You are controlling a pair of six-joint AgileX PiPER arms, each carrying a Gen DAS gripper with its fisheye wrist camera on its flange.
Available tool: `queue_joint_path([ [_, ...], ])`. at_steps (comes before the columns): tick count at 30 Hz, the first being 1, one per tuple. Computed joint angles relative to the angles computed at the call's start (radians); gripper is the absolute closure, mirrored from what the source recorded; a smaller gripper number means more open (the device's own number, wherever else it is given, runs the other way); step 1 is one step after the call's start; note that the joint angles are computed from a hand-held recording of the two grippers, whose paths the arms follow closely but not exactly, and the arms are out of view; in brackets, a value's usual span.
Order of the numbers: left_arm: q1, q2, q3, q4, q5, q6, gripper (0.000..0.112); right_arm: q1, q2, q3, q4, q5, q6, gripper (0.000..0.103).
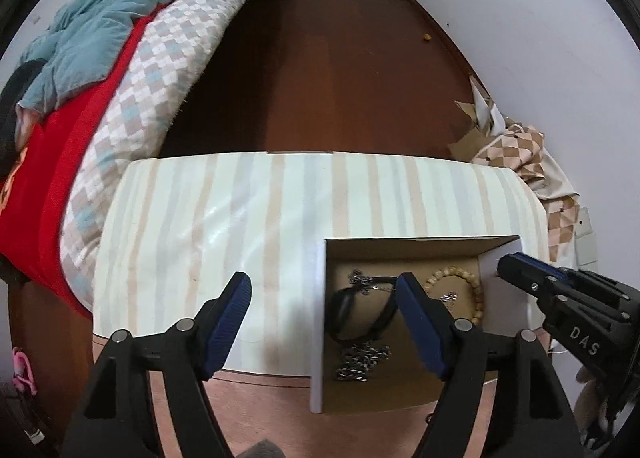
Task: Organize jewelry
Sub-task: 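Open the right tool over the box to drop the gold earring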
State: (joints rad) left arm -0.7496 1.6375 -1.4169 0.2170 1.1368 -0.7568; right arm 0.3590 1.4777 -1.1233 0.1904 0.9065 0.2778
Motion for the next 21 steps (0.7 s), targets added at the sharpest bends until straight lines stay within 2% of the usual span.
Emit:
queue_joint_path([
  [1, 0.001, -0.005, 0.006, 0.003, -0.001, -0.002, 0.036, 0.001, -0.002, 0.002, -0.008, -0.002, 0.008, 0.088],
  [3, 0.005, -0.008, 0.007, 0.006, 0.003, -0.002, 0.023, 0.003, -0.006, -0.002, -0.012, -0.003, 0.015, 0.075],
  [4, 0.002, -0.017, 0.016, 0.015, 0.004, -0.01, 0.022, 0.004, -0.011, -0.003, -0.012, -0.002, 0.019, 0.067],
  [7, -0.006, -0.036, 0.03, 0.044, 0.012, -0.031, 0.021, 0.019, -0.034, -0.006, -0.042, 0.001, 0.054, 0.065],
  [10, -0.027, -0.067, 0.06, 0.084, 0.015, -0.067, 0.012, 0.037, -0.062, -0.008, -0.081, 0.017, 0.091, 0.064],
  [12, -0.05, -0.086, 0.081, 0.121, 0.021, -0.097, 0.01, 0.06, -0.094, -0.001, -0.13, 0.028, 0.135, 0.056],
  [14, -0.081, -0.106, 0.105, 0.165, 0.035, -0.135, 0.01, 0.099, -0.12, 0.005, -0.207, 0.049, 0.207, 0.04],
  [15, -0.091, -0.114, 0.116, 0.177, 0.04, -0.149, 0.01, 0.116, -0.132, 0.012, -0.24, 0.058, 0.235, 0.037],
  [19, -0.132, -0.148, 0.17, 0.184, 0.042, -0.198, 0.01, 0.214, -0.178, 0.049, -0.387, 0.122, 0.389, 0.012],
  [21, -0.154, -0.16, 0.19, 0.188, 0.047, -0.224, 0.01, 0.265, -0.195, 0.071, -0.438, 0.153, 0.447, 0.007],
])
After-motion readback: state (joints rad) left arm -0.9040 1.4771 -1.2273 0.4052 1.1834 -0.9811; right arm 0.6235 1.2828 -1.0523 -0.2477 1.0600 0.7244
